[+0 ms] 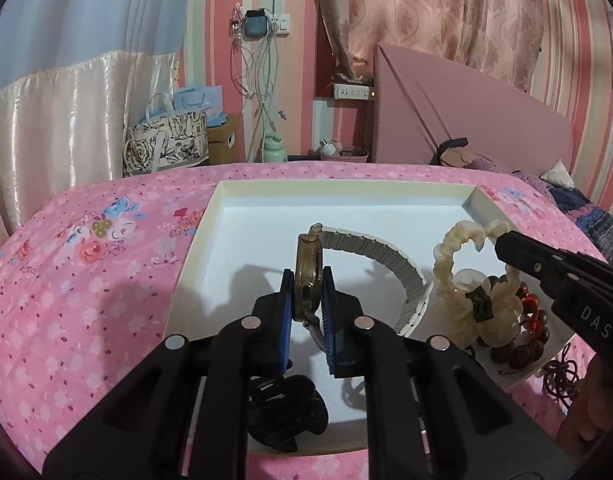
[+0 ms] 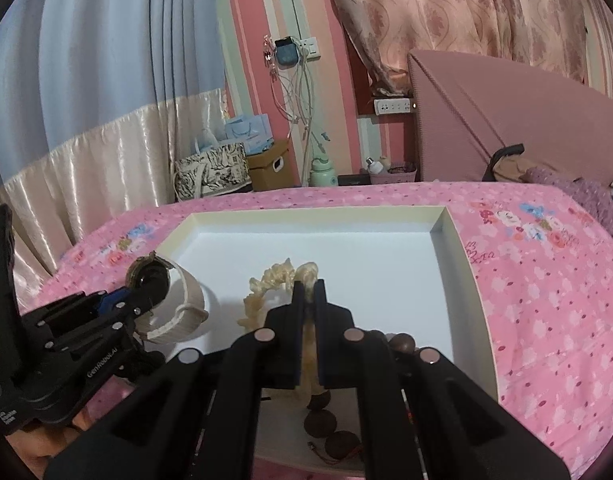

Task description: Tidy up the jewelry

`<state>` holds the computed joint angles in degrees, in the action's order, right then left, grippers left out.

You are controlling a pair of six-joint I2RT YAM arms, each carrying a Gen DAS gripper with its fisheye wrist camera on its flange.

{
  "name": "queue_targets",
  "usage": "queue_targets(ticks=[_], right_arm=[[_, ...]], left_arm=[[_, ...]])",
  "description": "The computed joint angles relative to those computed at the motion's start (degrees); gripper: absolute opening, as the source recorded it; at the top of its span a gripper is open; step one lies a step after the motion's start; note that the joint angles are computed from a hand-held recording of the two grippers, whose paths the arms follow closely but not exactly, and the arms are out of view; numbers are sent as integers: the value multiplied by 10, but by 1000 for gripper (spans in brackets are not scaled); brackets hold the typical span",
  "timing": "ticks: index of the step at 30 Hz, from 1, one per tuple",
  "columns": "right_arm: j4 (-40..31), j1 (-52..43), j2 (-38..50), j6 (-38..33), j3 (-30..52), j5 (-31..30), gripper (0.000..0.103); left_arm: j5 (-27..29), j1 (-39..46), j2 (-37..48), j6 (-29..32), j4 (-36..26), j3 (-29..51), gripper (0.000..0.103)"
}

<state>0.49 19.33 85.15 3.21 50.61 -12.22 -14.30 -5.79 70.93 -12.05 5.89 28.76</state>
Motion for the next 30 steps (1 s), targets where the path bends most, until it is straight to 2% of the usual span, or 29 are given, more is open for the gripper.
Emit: queue_targets(ticks=[8,23,30], right_arm=[[0,30,13,-27,1,56,4],[-12,33,21,-31,7,70,5],[-19,29,23,-31,10,68,5]], left_arm=[[1,0,18,-1,-4,11,12],[-4,1,68,-11,-29,47,13],[-20,-11,83,-8,-31,58,16]])
